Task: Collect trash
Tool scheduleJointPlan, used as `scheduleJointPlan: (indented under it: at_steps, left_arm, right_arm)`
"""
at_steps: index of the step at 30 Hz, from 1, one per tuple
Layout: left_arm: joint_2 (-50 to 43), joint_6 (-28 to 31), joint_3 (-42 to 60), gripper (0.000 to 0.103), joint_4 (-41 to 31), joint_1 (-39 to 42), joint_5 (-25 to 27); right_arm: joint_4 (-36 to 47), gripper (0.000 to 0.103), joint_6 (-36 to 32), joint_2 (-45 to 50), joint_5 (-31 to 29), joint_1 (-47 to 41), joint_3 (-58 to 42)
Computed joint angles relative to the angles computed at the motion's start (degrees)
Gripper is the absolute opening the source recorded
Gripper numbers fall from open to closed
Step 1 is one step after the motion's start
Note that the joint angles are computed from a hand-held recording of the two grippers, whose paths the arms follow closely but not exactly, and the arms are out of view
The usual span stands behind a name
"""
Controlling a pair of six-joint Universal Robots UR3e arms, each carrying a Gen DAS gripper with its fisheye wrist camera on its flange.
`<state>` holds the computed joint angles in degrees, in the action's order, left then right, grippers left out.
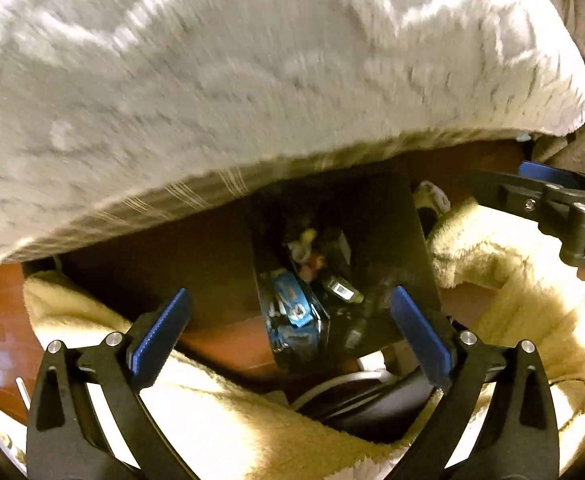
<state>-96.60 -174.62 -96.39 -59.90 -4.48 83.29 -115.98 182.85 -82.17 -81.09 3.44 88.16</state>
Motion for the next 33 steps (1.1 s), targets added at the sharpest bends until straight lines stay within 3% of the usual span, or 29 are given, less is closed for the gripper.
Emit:
scheduleJointPlan:
  at_steps: [8,19,25,33]
  left_arm:
    - [7.8,-2.3,3.1,0.095,-0.2,-0.4,2.5]
    - [14.3,-3.9,14.8,0.095,-1.1,-0.5,6.0]
    - [15.0,-3.9,20.9,0.095,-0.1,1.3,6.0]
    - [13.7,-4.3,30.2,0.095,1.6,1.0,9.6]
  right_arm:
    - [-2.1,0.100,-0.1,-11.0,-6.0,-1.5,2.7]
    - [-4.4,0.100,-0.7,-18.5,-9.9,-3.3,-6.2]
    - [-6.2,0.100,-0.2,-17.7,-10.5,-2.7,-13.1]
    - [-5.3,0.100,0.6,-14.4,-11.8,-0.5,-24.2]
